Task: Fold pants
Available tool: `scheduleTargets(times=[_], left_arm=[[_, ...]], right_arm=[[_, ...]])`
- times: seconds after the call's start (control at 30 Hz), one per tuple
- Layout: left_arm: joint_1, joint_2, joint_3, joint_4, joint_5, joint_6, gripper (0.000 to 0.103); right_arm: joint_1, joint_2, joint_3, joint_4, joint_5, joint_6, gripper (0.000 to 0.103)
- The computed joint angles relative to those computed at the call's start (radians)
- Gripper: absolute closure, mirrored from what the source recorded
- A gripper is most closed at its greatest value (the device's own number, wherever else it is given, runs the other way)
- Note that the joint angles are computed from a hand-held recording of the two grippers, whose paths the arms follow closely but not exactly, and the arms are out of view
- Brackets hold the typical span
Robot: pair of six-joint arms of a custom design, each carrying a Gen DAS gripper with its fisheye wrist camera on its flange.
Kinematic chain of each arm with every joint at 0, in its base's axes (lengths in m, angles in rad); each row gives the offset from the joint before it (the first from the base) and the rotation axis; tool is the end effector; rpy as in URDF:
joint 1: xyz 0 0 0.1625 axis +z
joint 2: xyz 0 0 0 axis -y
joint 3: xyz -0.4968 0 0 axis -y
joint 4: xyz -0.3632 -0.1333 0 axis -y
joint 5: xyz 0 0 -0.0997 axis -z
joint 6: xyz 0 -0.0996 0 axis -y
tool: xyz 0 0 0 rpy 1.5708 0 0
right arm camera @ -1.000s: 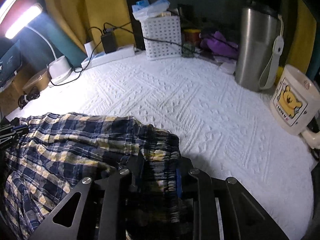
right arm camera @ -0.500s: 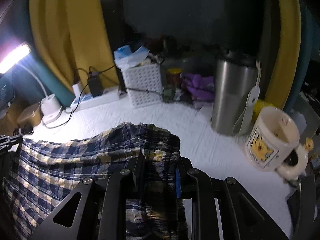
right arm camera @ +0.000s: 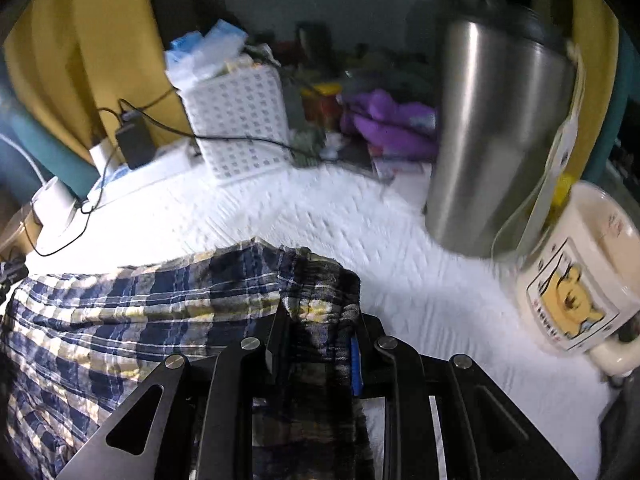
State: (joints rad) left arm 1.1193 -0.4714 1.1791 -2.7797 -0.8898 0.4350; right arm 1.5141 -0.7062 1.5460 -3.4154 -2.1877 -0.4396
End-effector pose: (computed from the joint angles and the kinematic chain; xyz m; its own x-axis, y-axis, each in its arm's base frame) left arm -0.1915 -0.8442 0.1320 -0.5924 0.3931 -0.7032 0.6972 0.6875 -0.2031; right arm 0.0335 -0.7456 0.2551 -0.7248 0.2551 0.6399 -0.3073 0.7116 -0.6318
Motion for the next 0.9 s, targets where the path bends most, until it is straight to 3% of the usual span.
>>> scheduleTargets(times=[0.1, 0.2, 0.23, 0.27, 0.33, 0.43, 0.5, 0.53, 0.57, 0.63, 0.9], left_arm=[[0.013, -0.002, -0.018, 0.047, 0.007, -0.040, 0.103], [0.020, -0.011, -0.027, 0.100, -0.008, -0.066, 0.101], [0.025, -0.013, -0.043, 0.163, -0.032, -0.085, 0.087], [0.031, -0.016, -0.053, 0.210, -0.067, -0.103, 0.062], [0.032, -0.028, -0.031, 0.200, -0.103, -0.098, 0.054], [0.029, -0.042, 0.001, 0.184, -0.133, -0.086, 0.054], [0.029, -0.049, 0.023, 0.168, -0.153, -0.060, 0.061], [0.026, -0.047, 0.032, 0.149, -0.136, -0.038, 0.079], [0.021, -0.043, 0.043, 0.113, -0.109, -0.014, 0.090], [0.023, -0.042, 0.031, 0.124, -0.103, -0.024, 0.100], [0.014, -0.025, 0.021, 0.090, -0.030, -0.011, 0.100]], right_arm=[[-0.003, 0.002, -0.012, 0.032, -0.017, 0.025, 0.080], [-0.001, 0.011, -0.026, 0.039, -0.046, 0.038, 0.066], [0.000, 0.015, -0.030, 0.031, -0.054, 0.036, 0.059], [0.001, 0.016, -0.028, 0.019, -0.062, 0.031, 0.049], [0.003, 0.010, -0.012, -0.017, -0.066, 0.021, 0.035], [0.003, -0.003, 0.010, -0.040, -0.062, 0.013, 0.035], [0.003, -0.008, 0.020, -0.044, -0.060, 0.012, 0.035], [0.003, -0.009, 0.023, -0.043, -0.059, 0.011, 0.035], [0.003, -0.012, 0.029, -0.044, -0.057, 0.008, 0.035], [0.003, -0.015, 0.036, -0.045, -0.052, 0.000, 0.035], [0.004, -0.008, 0.035, -0.047, -0.056, -0.013, 0.035]])
